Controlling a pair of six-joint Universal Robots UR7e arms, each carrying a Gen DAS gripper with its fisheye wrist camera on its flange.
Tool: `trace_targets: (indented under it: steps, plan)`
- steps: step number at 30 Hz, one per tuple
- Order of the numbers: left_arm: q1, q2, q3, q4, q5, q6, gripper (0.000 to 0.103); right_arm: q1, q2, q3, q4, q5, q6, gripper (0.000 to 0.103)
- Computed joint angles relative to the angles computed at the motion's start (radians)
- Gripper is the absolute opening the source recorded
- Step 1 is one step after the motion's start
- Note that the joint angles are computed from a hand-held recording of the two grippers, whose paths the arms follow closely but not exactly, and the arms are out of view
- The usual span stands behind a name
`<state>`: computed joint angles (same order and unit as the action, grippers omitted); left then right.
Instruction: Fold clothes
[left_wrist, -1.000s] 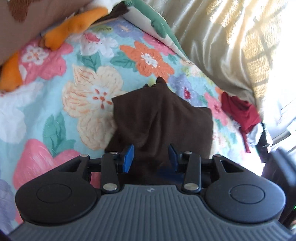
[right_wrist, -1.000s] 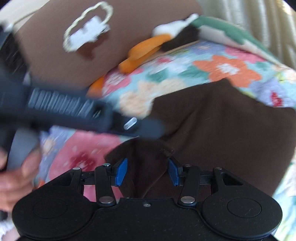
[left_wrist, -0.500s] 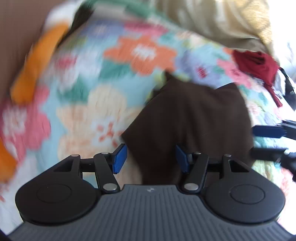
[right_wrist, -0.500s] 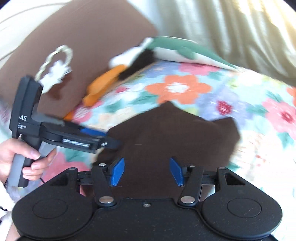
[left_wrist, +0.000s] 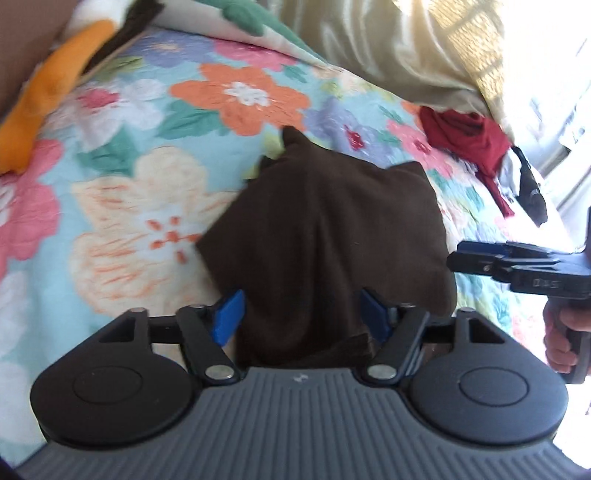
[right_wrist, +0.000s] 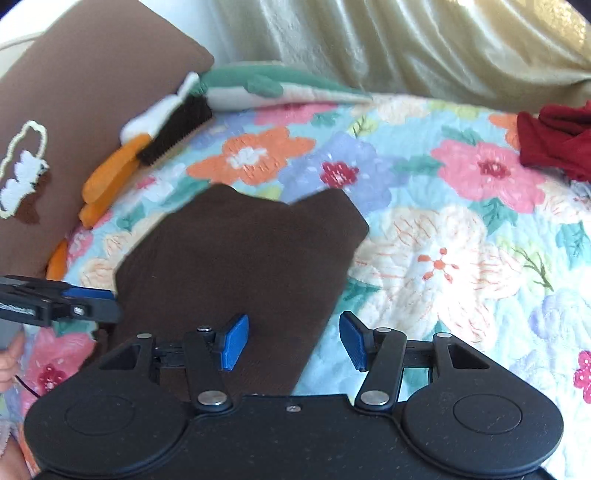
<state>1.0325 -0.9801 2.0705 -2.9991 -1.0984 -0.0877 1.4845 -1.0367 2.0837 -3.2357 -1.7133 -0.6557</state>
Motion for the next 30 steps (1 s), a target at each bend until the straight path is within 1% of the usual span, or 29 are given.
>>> trace_targets:
  steps: [1, 3, 4, 7, 9, 10, 11, 13, 14, 15, 17, 18, 20, 21, 22, 23, 24, 26, 27, 29, 30]
  plan:
    - [-0.007, 0.003, -0.007, 0.043, 0.024, -0.011, 0.071, 0.002, -0.004, 0.013, -0.009, 0.017, -0.009, 0.06]
    - [-0.025, -0.002, -0.027, 0.194, 0.097, -0.074, 0.072, 0.015, -0.002, 0.028, -0.018, 0.019, -0.043, 0.06]
    - [-0.03, -0.011, -0.026, 0.235, 0.114, -0.095, 0.072, 0.023, 0.002, 0.035, -0.026, 0.013, -0.063, 0.06]
    - [-0.037, -0.059, 0.011, 0.255, 0.12, -0.118, 0.072, 0.059, 0.04, 0.043, -0.085, -0.083, -0.151, 0.061]
    - [-0.051, -0.067, 0.022, 0.266, 0.171, -0.115, 0.072, 0.069, 0.053, 0.045, -0.106, -0.129, -0.201, 0.061]
    - [-0.06, -0.065, 0.025, 0.273, 0.208, -0.109, 0.073, 0.067, 0.054, 0.044, -0.104, -0.137, -0.204, 0.064]
    - [-0.07, -0.061, 0.026, 0.287, 0.248, -0.101, 0.073, 0.061, 0.048, 0.044, -0.094, -0.134, -0.19, 0.064]
    - [-0.088, -0.059, 0.035, 0.305, 0.309, -0.068, 0.073, 0.044, 0.031, 0.042, -0.063, -0.108, -0.132, 0.066]
    - [-0.095, -0.061, 0.039, 0.303, 0.319, -0.054, 0.073, 0.036, 0.025, 0.04, -0.051, -0.099, -0.101, 0.066]
    - [-0.097, -0.067, 0.042, 0.294, 0.314, -0.041, 0.073, 0.032, 0.024, 0.039, -0.046, -0.1, -0.085, 0.066]
    - [-0.089, -0.087, 0.05, 0.248, 0.255, -0.02, 0.073, 0.027, 0.022, 0.037, -0.039, -0.107, -0.059, 0.067]
    - [-0.082, -0.098, 0.053, 0.222, 0.216, -0.019, 0.073, 0.031, 0.027, 0.041, -0.057, -0.125, -0.074, 0.067]
    - [-0.061, -0.108, 0.056, 0.155, 0.142, -0.054, 0.073, 0.04, 0.032, 0.05, -0.083, -0.141, -0.102, 0.068]
    - [-0.059, -0.097, 0.058, 0.107, 0.144, -0.082, 0.075, 0.04, 0.029, 0.053, -0.085, -0.139, -0.107, 0.068]
    - [-0.065, -0.076, 0.058, 0.062, 0.181, -0.108, 0.077, 0.04, 0.026, 0.056, -0.084, -0.136, -0.109, 0.068]
    - [-0.064, -0.05, 0.052, 0.022, 0.2, -0.112, 0.08, 0.036, 0.021, 0.056, -0.072, -0.125, -0.106, 0.068]
    - [-0.056, -0.025, 0.043, -0.015, 0.192, -0.097, 0.081, 0.033, 0.016, 0.057, -0.059, -0.114, -0.102, 0.068]
    - [-0.019, 0.009, 0.008, -0.02, 0.117, -0.056, 0.081, 0.019, 0.005, 0.055, -0.025, -0.083, -0.073, 0.068]
    - [-0.002, 0.023, -0.012, -0.003, 0.085, -0.048, 0.081, 0.007, -0.003, 0.053, 0.006, -0.055, -0.034, 0.068]
    - [0.022, 0.052, -0.037, -0.012, 0.051, -0.014, 0.082, -0.032, -0.027, 0.044, 0.1, 0.04, 0.063, 0.068]
    - [0.033, 0.061, -0.044, -0.031, 0.029, 0.005, 0.084, -0.054, -0.035, 0.041, 0.14, 0.09, 0.101, 0.069]
